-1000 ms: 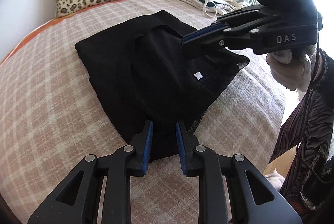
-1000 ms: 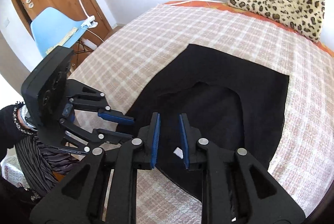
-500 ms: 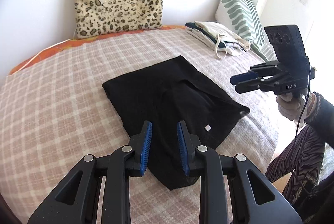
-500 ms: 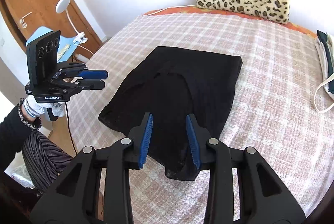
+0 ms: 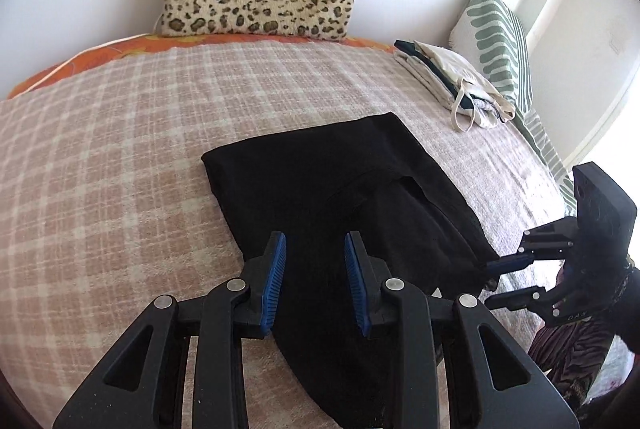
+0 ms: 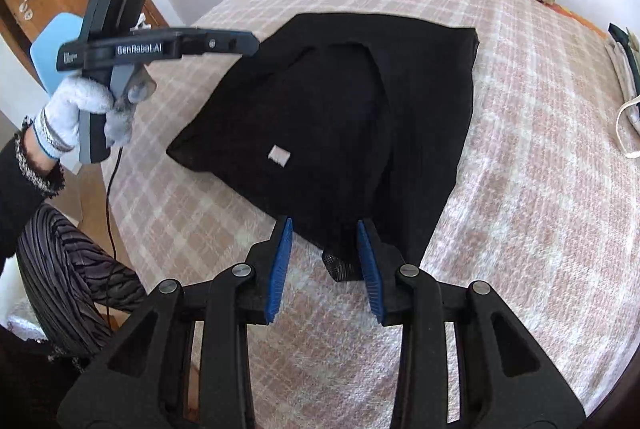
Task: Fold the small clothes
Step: 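Move right tool to the folded shirt's edge and close on it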
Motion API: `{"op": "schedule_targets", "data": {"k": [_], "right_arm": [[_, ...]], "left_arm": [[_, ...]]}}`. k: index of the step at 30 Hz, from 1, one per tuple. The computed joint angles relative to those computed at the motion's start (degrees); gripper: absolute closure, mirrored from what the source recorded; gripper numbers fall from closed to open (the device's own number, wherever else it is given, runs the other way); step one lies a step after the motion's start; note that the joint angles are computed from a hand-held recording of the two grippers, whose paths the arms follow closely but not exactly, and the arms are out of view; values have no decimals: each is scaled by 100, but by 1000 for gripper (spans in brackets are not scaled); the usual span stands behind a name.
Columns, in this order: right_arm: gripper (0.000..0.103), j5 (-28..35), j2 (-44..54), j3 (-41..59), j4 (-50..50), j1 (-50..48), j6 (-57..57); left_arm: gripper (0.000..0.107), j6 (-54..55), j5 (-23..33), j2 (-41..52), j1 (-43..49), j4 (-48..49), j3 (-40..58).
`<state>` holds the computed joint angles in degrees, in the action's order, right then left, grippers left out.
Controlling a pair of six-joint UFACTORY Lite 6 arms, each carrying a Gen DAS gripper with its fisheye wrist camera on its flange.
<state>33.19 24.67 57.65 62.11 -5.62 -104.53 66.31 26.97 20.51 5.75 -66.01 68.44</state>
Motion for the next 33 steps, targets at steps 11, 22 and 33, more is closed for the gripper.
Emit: {"op": "schedule_targets", "data": {"k": [11, 22, 33], "right_arm": [[48, 1674, -38, 505, -45, -1549, 548], [48, 2315, 1925, 2428, -602, -1395, 2362], [47, 3343, 2534, 3183, -761, -1821, 3138]], "left_arm": [[54, -360, 1004, 715, 882, -408, 871], [54, -1093, 1893, 2196, 1215, -793, 2135], [54, -1263, 2032, 2966, 1247, -910, 3030]]}}
